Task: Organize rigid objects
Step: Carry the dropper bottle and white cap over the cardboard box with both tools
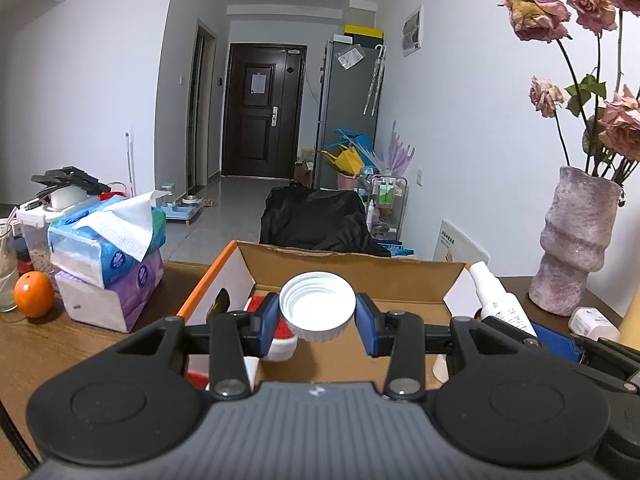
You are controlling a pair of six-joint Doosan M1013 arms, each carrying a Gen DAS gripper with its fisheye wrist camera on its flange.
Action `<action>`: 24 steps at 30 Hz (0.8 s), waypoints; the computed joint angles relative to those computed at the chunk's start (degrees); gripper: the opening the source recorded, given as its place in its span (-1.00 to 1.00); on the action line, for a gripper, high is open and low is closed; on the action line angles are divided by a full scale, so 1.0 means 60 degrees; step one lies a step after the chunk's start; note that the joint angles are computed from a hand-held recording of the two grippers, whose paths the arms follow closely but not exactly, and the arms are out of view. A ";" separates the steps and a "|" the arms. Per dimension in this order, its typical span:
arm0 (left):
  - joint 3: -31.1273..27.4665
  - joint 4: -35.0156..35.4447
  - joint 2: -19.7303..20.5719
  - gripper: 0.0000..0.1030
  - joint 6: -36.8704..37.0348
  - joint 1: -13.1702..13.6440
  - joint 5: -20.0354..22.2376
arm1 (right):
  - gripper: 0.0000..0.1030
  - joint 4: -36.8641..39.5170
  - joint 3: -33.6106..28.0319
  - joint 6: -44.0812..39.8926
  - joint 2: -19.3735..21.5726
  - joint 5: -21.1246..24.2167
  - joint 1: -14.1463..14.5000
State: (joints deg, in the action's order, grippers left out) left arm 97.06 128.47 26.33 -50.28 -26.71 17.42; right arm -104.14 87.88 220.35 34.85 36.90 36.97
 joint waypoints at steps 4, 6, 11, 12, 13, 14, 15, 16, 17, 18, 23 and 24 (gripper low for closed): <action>-0.0200 -0.0080 0.0129 -0.20 0.0095 0.0038 -0.0012 | -0.48 0.0064 -0.0180 -0.0169 0.0106 -0.0068 -0.0080; -0.0319 -0.0145 0.0204 -0.20 0.0179 0.0055 -0.0014 | -0.48 0.0096 -0.0281 -0.0254 0.0165 -0.0086 -0.0114; -0.0584 -0.0427 0.0380 -0.20 0.0543 0.0072 -0.0020 | -0.48 0.0193 -0.0527 -0.0495 0.0299 -0.0144 -0.0204; -0.0641 -0.0497 0.0417 -0.20 0.0623 0.0077 -0.0025 | -0.48 0.0213 -0.0576 -0.0538 0.0326 -0.0167 -0.0227; -0.0698 -0.0562 0.0450 -0.20 0.0698 0.0087 -0.0051 | -0.48 0.0259 -0.0635 -0.0615 0.0354 -0.0202 -0.0251; -0.0748 -0.0611 0.0482 -0.20 0.0757 0.0093 -0.0067 | -0.48 0.0305 -0.0689 -0.0691 0.0383 -0.0224 -0.0271; -0.0807 -0.0681 0.0523 -0.20 0.0835 0.0108 -0.0084 | -0.48 0.0372 -0.0747 -0.0792 0.0413 -0.0242 -0.0290; -0.0857 -0.0735 0.0556 -0.20 0.0898 0.0114 -0.0102 | -0.48 0.0433 -0.0794 -0.0880 0.0434 -0.0253 -0.0305; -0.0911 -0.0806 0.0592 -0.20 0.0986 0.0120 -0.0119 | -0.48 0.0519 -0.0857 -0.0994 0.0465 -0.0257 -0.0323; -0.0962 -0.0926 0.0628 -0.20 0.1121 0.0122 -0.0116 | -0.48 0.0621 -0.0917 -0.1113 0.0493 -0.0261 -0.0337; -0.1194 -0.1430 0.0792 -0.20 0.1710 0.0171 -0.0223 | -0.48 0.1158 -0.1244 -0.1763 0.0640 -0.0236 -0.0390; -0.1246 -0.1545 0.0828 -0.20 0.1834 0.0179 -0.0243 | -0.48 0.1237 -0.1302 -0.1876 0.0666 -0.0245 -0.0407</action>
